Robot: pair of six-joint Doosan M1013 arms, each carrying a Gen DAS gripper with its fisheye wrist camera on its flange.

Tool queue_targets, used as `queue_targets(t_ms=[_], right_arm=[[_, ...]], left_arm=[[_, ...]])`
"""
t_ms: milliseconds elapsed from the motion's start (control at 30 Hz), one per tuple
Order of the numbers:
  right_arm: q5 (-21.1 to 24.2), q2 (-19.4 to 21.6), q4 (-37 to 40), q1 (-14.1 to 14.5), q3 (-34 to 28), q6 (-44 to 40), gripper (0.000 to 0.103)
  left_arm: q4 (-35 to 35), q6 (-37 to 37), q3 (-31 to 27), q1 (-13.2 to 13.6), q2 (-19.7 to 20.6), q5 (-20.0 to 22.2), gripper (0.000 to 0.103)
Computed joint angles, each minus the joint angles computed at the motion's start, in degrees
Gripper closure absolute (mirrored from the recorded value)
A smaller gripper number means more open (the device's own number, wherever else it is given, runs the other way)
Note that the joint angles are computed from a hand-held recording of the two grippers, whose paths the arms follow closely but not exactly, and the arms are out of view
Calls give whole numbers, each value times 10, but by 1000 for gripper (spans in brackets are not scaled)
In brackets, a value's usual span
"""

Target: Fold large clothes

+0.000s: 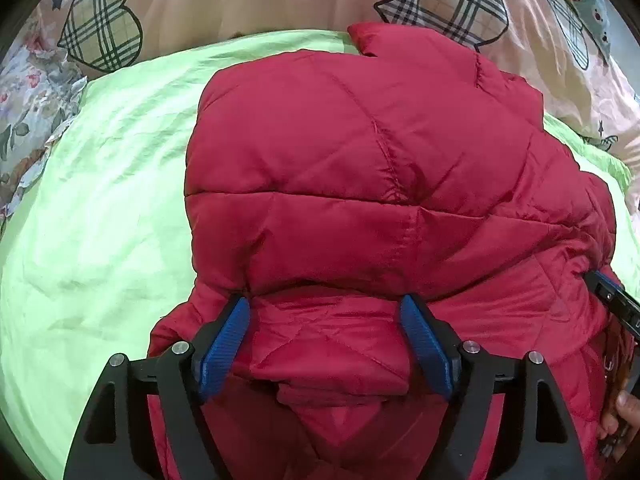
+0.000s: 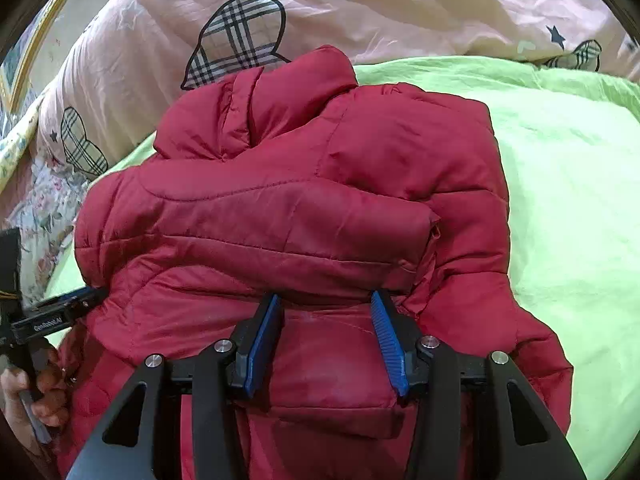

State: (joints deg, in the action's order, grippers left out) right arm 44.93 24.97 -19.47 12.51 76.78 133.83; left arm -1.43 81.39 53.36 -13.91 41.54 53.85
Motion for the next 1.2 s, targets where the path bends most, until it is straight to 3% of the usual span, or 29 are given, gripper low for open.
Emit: queue_targets(t_ms=[133,233,300,400,633,833,967,1200], right_arm=[[15,-7,47,-6,-9,-12,52],[17,-27,38,4,-1,13,46],[9,-43,50,9,10,23,30],[6,-62,83,13,27,24,30],[53,-94,113,24,53,53,29],[63,-134,60,45,83,110,25],[94,-154,-3,64,95,158,17],[133,-178,-29,81,121,191,14]], left_arm=[[-10,-4,-24,2,6,33,23],[-11,1,13,2,-25,8,25],[-18,11,36,3,-42,-2,25],[-20,16,73,3,-70,-13,26],[-33,17,181,10,-156,-69,25],[8,-19,254,7,-212,-85,25],[-9,-28,274,14,-230,-80,24],[2,-53,296,22,-250,-78,21]])
